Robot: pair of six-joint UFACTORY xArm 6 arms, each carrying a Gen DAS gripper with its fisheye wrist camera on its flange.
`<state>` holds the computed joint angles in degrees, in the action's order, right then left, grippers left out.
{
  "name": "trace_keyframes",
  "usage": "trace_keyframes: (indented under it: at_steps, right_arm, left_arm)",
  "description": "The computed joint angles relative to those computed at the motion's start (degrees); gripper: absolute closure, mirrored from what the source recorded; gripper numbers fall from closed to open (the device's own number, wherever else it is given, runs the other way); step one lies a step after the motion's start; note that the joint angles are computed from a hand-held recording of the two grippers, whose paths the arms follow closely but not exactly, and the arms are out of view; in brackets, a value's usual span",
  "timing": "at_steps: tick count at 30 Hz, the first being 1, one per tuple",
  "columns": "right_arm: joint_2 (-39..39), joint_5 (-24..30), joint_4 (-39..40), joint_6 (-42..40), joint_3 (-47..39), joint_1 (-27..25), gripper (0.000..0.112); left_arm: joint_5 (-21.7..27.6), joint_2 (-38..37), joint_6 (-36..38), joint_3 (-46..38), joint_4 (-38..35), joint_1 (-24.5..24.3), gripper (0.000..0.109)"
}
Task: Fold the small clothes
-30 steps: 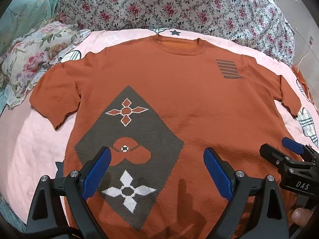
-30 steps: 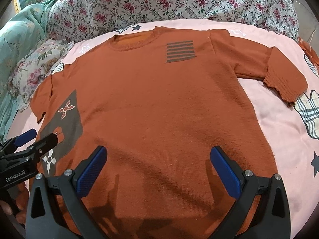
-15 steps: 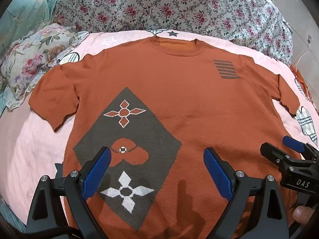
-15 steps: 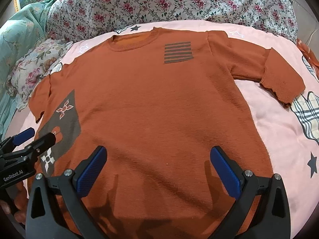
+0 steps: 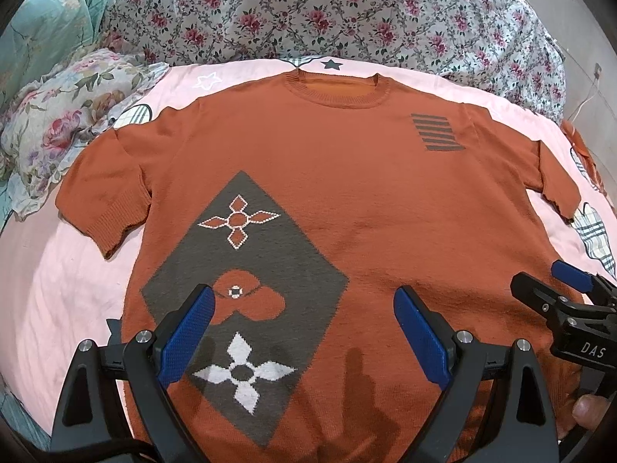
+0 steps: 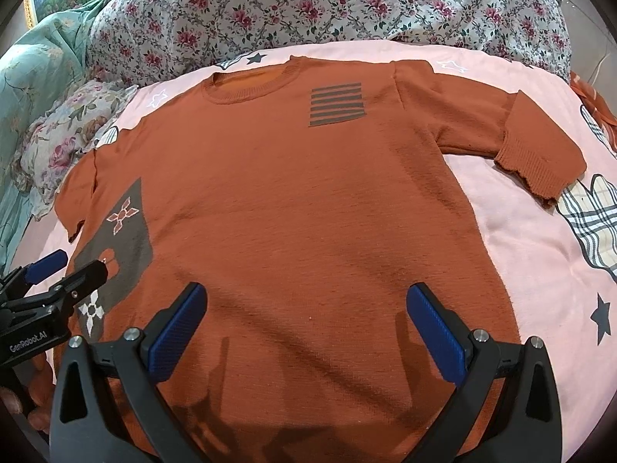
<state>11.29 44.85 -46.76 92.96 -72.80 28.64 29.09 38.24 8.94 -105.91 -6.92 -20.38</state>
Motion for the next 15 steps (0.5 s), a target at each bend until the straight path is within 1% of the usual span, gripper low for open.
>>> trace_keyframes:
  at_steps: [15]
  right_arm:
    - [-0.43,0.04,-0.38,0.5,0.29,0.0,0.009]
  left_arm:
    - [0.43,0.29,-0.06,-0.7,0.09,0.21,0.014]
